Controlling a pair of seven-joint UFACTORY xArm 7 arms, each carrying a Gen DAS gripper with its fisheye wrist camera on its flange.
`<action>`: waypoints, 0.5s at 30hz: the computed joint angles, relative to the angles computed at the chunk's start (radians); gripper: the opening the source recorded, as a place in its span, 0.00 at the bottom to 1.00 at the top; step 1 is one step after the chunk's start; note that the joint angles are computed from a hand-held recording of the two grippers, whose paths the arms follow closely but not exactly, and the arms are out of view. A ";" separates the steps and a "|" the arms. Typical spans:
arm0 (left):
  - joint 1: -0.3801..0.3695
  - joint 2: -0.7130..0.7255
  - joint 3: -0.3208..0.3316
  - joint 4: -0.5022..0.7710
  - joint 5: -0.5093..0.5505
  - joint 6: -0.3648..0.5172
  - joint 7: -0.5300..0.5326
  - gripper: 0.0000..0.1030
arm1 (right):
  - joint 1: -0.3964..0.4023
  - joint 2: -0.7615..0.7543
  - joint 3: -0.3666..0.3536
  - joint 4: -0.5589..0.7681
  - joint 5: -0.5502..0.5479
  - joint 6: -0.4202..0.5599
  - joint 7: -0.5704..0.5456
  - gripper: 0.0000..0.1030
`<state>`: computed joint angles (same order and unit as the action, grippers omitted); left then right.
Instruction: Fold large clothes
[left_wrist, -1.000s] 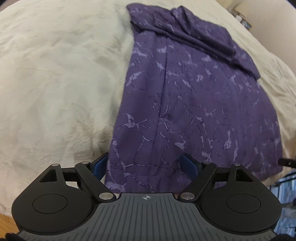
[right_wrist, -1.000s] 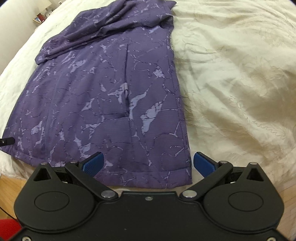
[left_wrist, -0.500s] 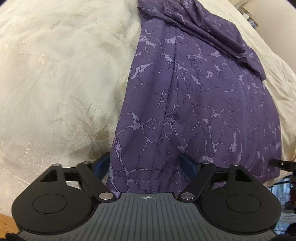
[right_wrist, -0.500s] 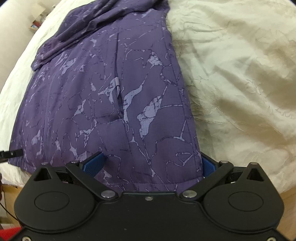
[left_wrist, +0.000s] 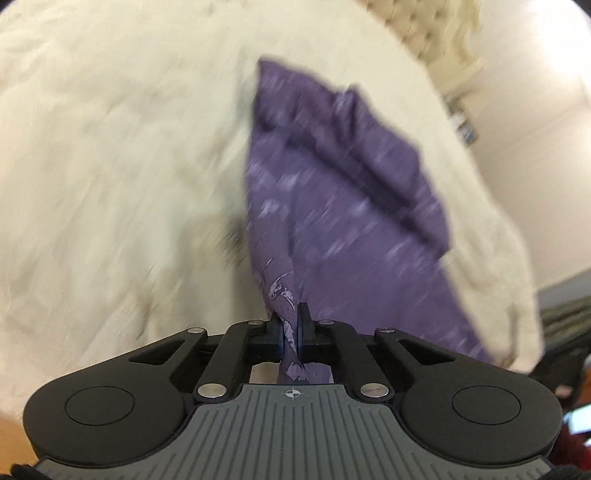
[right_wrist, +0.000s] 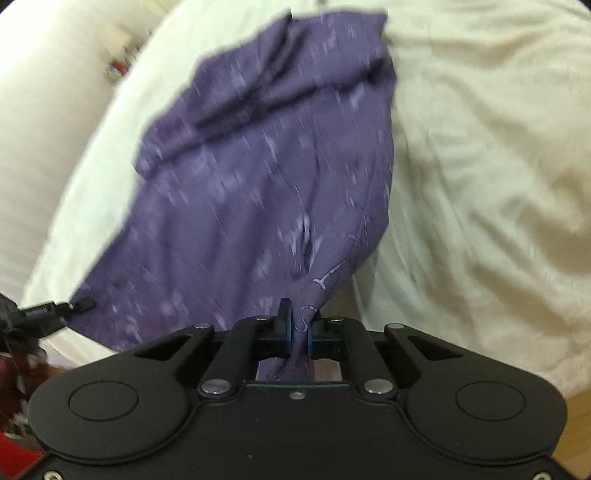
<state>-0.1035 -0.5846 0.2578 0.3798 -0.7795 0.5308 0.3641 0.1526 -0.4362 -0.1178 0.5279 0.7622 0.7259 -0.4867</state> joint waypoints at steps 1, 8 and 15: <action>-0.015 0.003 0.013 0.020 -0.027 -0.008 0.010 0.05 | -0.002 -0.006 -0.011 0.015 0.016 0.003 0.002 0.13; -0.145 0.139 0.065 0.206 -0.336 -0.118 0.173 0.05 | 0.001 0.054 -0.029 0.151 0.156 -0.071 0.009 0.13; -0.155 0.398 0.084 0.476 -0.671 -0.095 0.392 0.06 | 0.005 0.204 0.012 0.320 0.289 -0.238 0.020 0.13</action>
<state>-0.2589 -0.1866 0.3418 0.8556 -1.4503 0.4354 0.7557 0.1580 -0.2322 -0.1053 0.8482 1.0509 0.4877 -0.4669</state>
